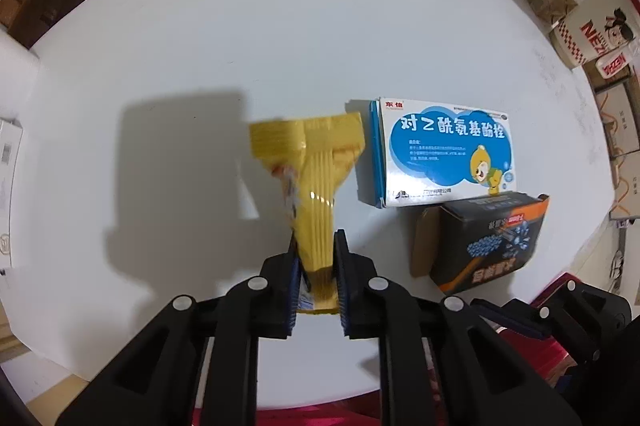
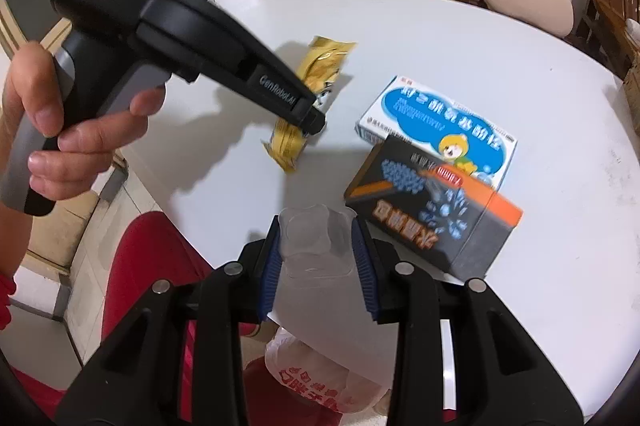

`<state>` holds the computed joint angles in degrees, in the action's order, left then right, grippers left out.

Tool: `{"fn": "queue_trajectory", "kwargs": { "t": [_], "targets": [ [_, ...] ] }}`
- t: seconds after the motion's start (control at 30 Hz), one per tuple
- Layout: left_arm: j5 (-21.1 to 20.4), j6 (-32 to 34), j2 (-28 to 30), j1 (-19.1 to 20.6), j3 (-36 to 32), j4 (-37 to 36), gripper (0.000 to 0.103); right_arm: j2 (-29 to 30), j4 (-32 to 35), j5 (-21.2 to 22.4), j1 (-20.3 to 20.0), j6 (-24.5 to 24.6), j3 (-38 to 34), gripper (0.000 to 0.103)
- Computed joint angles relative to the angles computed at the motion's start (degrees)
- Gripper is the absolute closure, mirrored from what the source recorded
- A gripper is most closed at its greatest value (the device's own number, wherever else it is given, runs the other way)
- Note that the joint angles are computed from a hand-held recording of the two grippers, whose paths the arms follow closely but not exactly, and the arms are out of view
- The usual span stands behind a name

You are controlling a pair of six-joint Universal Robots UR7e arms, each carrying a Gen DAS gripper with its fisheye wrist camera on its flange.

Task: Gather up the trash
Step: 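Lift the tray and yellow snack bar and carry them down over the bag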

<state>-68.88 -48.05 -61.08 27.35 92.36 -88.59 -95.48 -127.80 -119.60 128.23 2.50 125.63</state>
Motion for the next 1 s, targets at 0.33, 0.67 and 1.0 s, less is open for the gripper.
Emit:
{"fn": "queue_trajectory", "kwargs": {
  "t": [0.33,0.67,1.0],
  "targets": [
    [1.9,-0.4,-3.7,-1.0,0.9,1.1,0.09,-1.2,-1.4,-3.6,-0.1,-1.2,-1.6,0.069],
    [3.7,-0.4,-6.1,-4.3,0.8,1.7,0.09,-1.7,-1.8,-9.1,2.8,-0.9,-4.6,0.069],
    [5.1,-3.1,-9.1,-11.2,0.7,4.0,0.09,-2.4,2.1,-13.6,9.2,2.2,-7.1,0.069]
  ]
}}
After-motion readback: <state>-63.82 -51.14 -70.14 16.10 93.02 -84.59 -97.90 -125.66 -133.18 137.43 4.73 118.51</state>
